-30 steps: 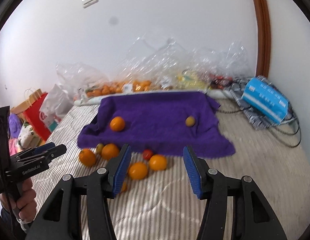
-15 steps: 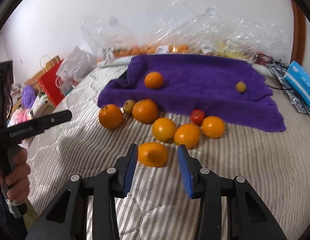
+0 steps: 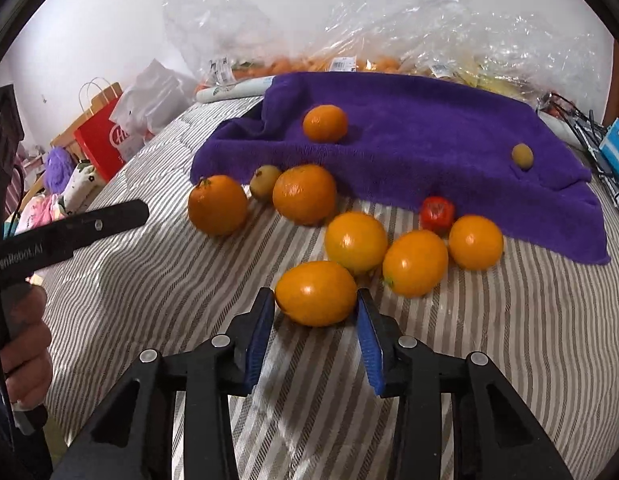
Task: Organize fruits
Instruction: 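Grasp an orange with the right tool while the left tool grasps the stemmed mandarin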
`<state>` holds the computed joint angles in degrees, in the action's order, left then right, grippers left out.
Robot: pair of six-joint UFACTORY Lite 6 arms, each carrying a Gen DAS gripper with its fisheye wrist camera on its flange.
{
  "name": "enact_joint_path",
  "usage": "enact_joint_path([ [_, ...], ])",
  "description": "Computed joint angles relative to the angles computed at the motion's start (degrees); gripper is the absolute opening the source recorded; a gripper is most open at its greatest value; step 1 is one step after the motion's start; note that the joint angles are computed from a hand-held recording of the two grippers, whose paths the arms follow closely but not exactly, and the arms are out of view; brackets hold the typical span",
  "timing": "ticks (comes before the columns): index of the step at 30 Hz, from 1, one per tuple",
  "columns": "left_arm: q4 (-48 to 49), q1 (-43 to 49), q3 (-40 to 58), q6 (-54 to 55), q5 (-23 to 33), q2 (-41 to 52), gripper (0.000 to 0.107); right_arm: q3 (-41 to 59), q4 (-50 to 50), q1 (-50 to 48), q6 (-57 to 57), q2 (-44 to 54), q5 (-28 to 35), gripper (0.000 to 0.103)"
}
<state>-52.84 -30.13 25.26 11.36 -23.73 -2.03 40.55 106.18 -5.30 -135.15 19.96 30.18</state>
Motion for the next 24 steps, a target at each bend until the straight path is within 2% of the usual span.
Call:
enact_joint_path([
  [8,2.7,-0.8,1.2,-2.5,-0.7,2.1,0.064,0.7,-2.2,-1.7,1.2,0.4,2.7,0.039],
  [11,6.4,-1.2,2.2,-5.9,-0.7,3.2,0.064,-0.5,-4.0,-4.0,1.3,-0.8,4.1,0.039],
  [15,6.3,-3.1,6.1,-5.4,-1.4,7.1,0.064,-1.1,-9.5,-9.2,3.5,-2.3,5.6,0.039],
  [24,-14.9,-4.0,22.3,15.6,-0.5,22.3,0.063,2.1,-19.4,-17.6,6.4,-0.3,4.6,0.039],
])
